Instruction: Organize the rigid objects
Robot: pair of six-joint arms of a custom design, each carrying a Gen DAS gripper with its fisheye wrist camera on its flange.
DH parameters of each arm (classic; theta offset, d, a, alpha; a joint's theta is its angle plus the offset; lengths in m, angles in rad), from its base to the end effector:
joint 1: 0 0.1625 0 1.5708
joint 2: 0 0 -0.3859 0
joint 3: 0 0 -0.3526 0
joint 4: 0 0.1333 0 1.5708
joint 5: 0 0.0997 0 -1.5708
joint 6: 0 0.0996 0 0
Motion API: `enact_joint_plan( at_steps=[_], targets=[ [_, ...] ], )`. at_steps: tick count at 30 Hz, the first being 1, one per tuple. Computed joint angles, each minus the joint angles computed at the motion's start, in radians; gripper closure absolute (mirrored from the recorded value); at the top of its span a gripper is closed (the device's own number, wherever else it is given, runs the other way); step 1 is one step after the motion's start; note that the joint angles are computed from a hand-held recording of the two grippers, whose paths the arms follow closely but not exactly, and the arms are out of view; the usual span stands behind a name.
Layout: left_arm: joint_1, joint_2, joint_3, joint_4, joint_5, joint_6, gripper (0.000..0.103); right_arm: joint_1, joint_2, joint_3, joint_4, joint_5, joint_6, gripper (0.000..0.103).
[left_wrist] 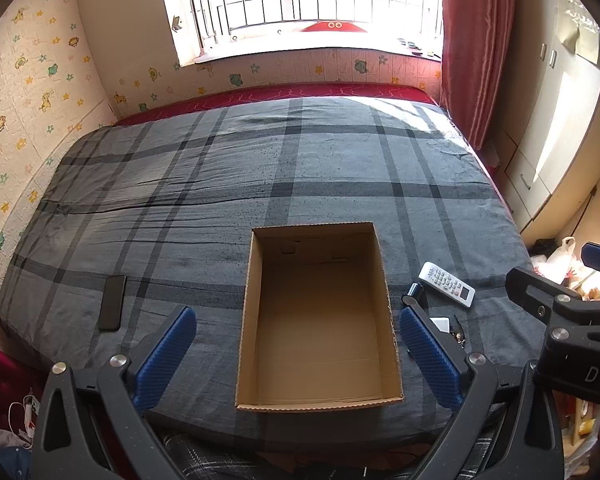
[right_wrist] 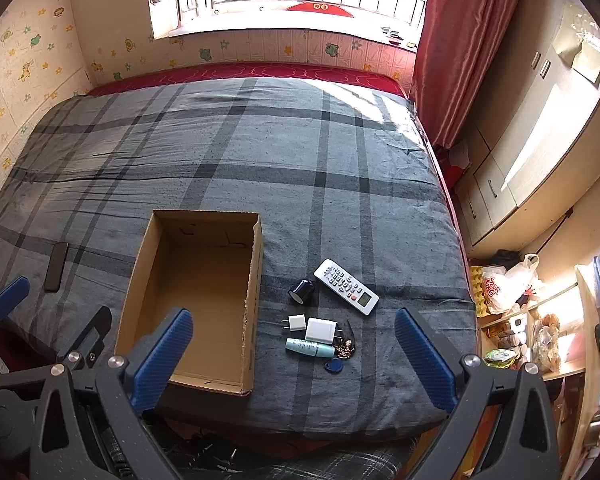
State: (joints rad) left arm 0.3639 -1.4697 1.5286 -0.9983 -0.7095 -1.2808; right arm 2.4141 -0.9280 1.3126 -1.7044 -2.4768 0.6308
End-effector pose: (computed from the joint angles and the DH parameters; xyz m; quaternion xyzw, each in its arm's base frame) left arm -0.3304 -0.3493 0.4144 0.0976 0.8680 -0.2852 0.3946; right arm 0.5141 -0.3842 0.2548 0.1491 -0.8812 0.2085 0.3972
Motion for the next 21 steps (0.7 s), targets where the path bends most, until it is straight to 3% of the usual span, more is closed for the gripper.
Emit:
enact_joint_plan(
  at_steps=[21],
  targets=[
    [0.009,0.009,0.006,-0.013,-0.023,0.022,0.0,-0.002,0.0,-0.003,0.036,-0.002,0.01,0.0]
  ],
)
